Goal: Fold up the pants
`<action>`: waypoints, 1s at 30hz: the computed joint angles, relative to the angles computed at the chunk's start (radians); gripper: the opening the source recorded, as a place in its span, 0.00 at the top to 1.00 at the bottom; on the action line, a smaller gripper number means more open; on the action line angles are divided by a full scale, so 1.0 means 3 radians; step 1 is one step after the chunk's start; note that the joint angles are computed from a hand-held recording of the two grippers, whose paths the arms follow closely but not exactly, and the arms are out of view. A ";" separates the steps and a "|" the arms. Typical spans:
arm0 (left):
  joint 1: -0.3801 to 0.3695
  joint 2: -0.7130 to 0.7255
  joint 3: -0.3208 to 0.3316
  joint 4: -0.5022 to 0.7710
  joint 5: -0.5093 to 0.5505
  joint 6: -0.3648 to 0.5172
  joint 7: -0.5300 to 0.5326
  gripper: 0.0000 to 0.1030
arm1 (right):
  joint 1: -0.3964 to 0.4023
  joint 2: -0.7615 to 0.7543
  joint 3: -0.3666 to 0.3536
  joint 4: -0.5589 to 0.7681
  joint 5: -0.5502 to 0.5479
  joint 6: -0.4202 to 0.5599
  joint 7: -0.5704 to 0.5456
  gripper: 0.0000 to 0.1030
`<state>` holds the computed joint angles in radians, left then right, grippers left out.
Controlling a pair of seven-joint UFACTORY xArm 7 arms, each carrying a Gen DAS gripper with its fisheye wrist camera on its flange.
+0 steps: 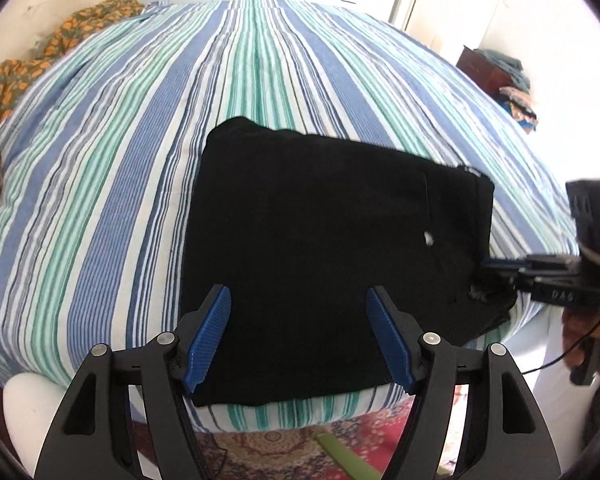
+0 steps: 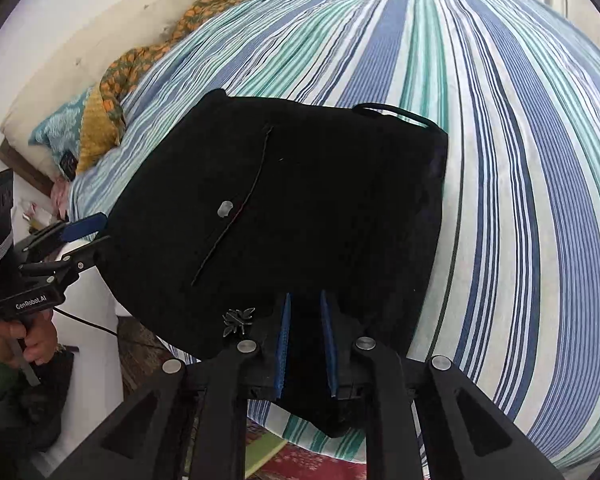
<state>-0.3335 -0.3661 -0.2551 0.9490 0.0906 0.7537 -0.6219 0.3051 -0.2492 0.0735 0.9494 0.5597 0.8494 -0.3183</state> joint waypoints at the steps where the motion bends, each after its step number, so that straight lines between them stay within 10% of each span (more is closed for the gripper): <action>1: 0.0012 0.0116 0.0054 0.0123 -0.0030 0.0005 0.0074 0.29 | -0.0005 0.0015 -0.0030 0.0006 0.0073 0.0020 0.0014 0.87; 4: -0.0029 0.0638 0.0257 0.0615 -0.0253 0.0171 0.0543 0.26 | -0.0019 0.0026 -0.0011 -0.0011 0.0075 -0.0040 0.0041 0.89; 10: -0.0003 0.1822 0.0329 0.1810 0.0518 0.0914 0.0534 0.24 | 0.0010 -0.0061 0.0074 -0.0095 -0.0160 -0.0254 0.0198 0.89; 17: -0.0176 0.2351 0.0714 0.2584 0.1073 0.1425 -0.0078 0.20 | 0.0082 -0.0095 0.0038 -0.0175 -0.0159 -0.0407 0.0264 0.89; 30: 0.0002 0.0307 0.0300 0.0284 -0.0067 0.0178 0.0268 0.22 | 0.0026 -0.0391 -0.0158 -0.0195 0.0281 -0.0165 0.0065 0.84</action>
<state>-0.3328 -0.2741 -0.1651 1.0341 0.0706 0.8072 -0.5414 0.3128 -0.3666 0.0261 0.8908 0.6440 0.8000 -0.2989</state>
